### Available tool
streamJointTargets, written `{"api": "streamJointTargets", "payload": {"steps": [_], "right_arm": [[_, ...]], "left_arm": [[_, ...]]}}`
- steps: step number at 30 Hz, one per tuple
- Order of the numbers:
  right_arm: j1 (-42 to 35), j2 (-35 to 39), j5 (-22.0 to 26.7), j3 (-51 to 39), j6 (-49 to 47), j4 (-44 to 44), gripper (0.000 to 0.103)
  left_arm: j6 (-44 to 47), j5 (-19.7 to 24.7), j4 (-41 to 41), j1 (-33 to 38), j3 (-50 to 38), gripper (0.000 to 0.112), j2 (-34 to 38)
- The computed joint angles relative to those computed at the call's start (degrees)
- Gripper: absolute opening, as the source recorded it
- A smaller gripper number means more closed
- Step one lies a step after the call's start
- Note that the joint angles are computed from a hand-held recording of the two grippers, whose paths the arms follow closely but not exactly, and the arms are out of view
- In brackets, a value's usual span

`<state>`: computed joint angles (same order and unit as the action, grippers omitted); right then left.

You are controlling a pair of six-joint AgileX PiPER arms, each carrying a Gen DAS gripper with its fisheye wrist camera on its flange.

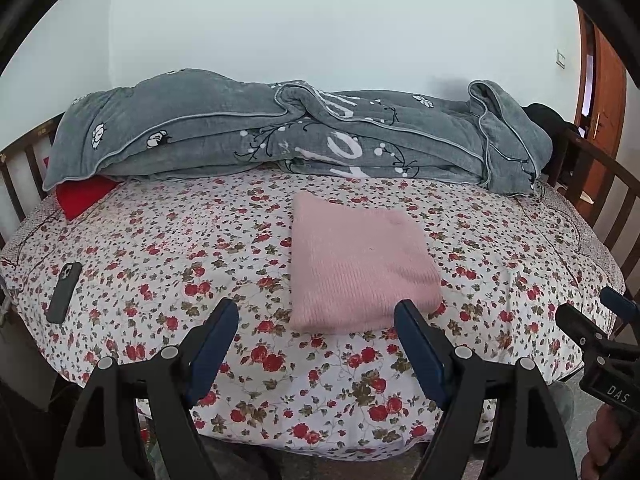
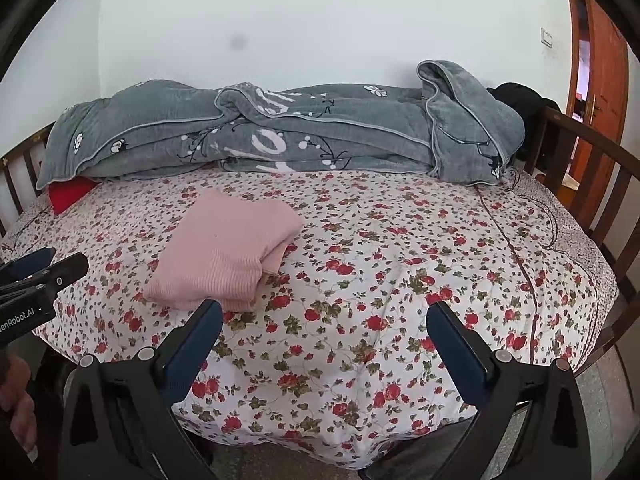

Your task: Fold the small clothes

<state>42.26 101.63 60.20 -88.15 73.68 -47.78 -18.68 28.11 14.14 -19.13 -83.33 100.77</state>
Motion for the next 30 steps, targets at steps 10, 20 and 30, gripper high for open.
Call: {"api": "streamJointTargets", "payload": {"steps": [10,20,30], "right_arm": [[0.21,-0.43,0.17,0.24,0.62,-0.23,0.1],[0.69,-0.65,0.72,-0.07,1.09,-0.8,0.1],[1.34,-0.52,1.39,-0.62,1.43,-1.31,0.1]], "left_arm": [[0.03,-0.08,0.34,-0.09,0.22,0.079,-0.38],[-0.28,0.0,0.53,-0.28,0.39,0.079,-0.74],[-0.7,0.1,0.94,-0.44,0.49,0.079,-0.9]]}}
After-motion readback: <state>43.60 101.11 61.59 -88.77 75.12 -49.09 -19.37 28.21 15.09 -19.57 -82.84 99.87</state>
